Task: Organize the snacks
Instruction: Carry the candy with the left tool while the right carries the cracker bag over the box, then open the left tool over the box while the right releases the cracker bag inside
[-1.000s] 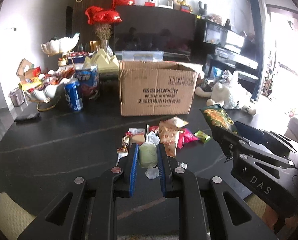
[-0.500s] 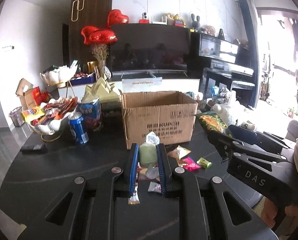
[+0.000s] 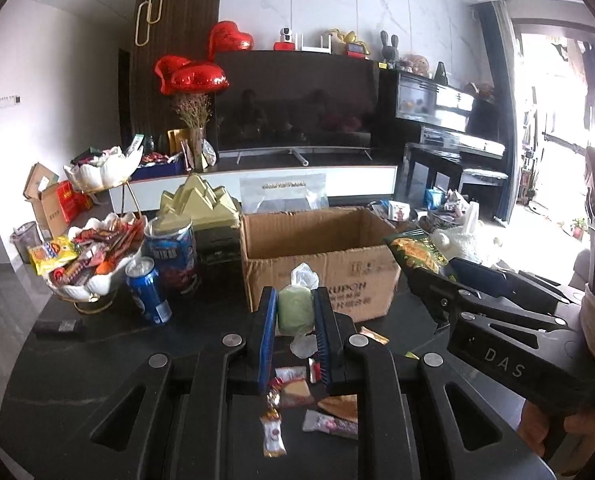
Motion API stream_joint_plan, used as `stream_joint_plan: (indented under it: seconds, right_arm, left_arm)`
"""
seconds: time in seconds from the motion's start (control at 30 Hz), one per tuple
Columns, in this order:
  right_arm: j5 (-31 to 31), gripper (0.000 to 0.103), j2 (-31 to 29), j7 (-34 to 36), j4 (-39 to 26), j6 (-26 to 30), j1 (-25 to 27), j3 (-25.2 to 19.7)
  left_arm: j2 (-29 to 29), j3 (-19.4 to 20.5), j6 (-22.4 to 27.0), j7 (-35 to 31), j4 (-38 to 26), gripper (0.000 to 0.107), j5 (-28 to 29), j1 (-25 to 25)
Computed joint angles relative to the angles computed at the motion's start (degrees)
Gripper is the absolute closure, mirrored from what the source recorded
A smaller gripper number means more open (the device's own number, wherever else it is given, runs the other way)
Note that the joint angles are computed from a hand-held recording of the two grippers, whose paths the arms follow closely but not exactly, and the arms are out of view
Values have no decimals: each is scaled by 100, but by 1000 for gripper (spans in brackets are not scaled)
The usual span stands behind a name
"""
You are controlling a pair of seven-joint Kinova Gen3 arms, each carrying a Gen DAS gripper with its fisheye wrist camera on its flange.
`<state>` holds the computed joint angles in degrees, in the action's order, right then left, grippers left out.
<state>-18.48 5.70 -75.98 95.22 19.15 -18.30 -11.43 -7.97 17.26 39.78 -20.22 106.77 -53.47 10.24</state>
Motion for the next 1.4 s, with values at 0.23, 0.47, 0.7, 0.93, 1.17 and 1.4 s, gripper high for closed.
stream_joint_plan:
  seconds: [0.23, 0.47, 0.7, 0.93, 1.17, 1.4]
  right_arm:
    - [622, 57, 369, -502, -576, 197, -209, 140]
    - [965, 57, 891, -806, -1389, 604, -269, 205]
    - [1116, 57, 1401, -856, -2205, 1018, -286, 229]
    - [1244, 57, 1951, -821, -3017, 1382, -356, 275]
    - [1251, 57, 2442, -800, -3672, 1667, -356, 316]
    - [1339, 53, 2855, -897, -4243, 1988, -469, 462]
  left_arm:
    - [266, -367, -325, -697, -342, 88, 437, -89]
    - [644, -804, -638, -1517, -779, 88, 968, -143]
    - [1130, -1212, -820, -2602, -1333, 88, 1743, -169]
    - [1600, -1510, -875, -3583, -1886, 88, 2675, -244]
    - [2084, -1710, -753, -4278, -2378, 88, 3277, -257]
    - [2440, -1985, -635, -4323, -2688, 65, 3320, -91]
